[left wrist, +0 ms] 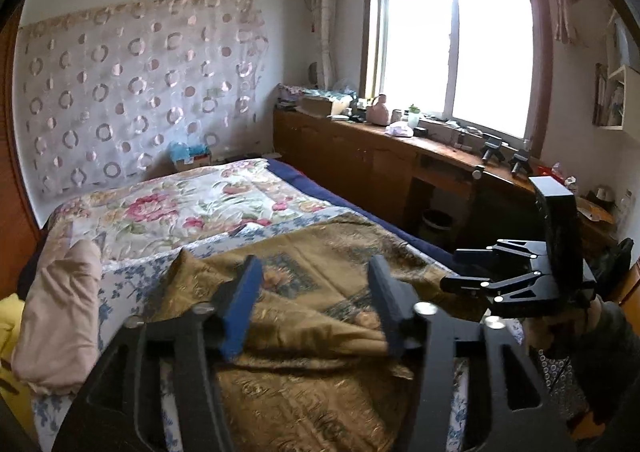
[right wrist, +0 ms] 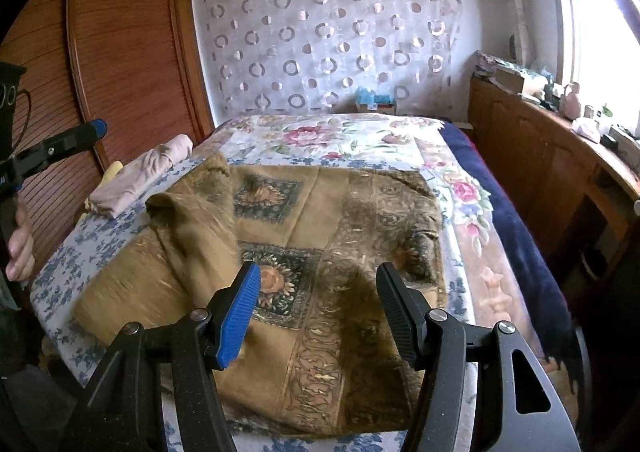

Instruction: Fold small clothes

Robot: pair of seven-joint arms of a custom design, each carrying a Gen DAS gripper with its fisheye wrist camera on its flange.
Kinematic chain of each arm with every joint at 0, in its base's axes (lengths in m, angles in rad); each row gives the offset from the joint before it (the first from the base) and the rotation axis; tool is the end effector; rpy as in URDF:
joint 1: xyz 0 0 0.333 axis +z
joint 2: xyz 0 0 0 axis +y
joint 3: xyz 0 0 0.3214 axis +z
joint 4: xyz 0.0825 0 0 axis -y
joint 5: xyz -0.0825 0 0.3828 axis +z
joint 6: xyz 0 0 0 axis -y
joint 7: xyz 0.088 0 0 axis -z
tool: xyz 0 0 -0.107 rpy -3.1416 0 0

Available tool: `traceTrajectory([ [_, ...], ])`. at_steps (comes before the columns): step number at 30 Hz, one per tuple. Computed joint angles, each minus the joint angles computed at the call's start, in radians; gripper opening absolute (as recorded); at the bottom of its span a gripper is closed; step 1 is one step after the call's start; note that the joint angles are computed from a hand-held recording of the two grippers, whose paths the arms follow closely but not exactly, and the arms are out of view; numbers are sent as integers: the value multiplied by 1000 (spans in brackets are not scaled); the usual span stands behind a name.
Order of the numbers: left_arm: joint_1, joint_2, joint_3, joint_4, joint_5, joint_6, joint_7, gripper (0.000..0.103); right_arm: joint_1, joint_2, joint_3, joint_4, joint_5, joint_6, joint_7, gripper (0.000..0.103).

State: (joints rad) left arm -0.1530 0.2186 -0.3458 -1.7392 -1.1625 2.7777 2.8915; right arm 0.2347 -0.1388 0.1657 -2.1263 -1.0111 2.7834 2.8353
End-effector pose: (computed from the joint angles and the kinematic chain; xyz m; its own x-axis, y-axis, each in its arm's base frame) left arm 0.6095 -0.2633 0.5323 -0.7627 -0.6428 0.0712 -0.3381 0.3025 -0.8912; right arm 0.4907 0.2535 0.5500 -0.0068 -0.9991 -0.0429 -0.5441 0.0397 -0.8381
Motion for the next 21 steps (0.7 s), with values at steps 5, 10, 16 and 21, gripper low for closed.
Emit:
traceTrajectory([
  [5,16,-7,10,-28,-48,22,17,76,12,38,-10,31,35,22,-52,62],
  [10,24,-1,25,-53,-29,47,-22,76,43,96,-28,72,104,34,-140,62],
  [16,48,7,24,-83,16,93,-72,76,84,162,-55,124,202,43,-260,62],
  [21,62,6,25,-110,36,131,-91,76,113,212,-75,169,307,44,-388,62],
])
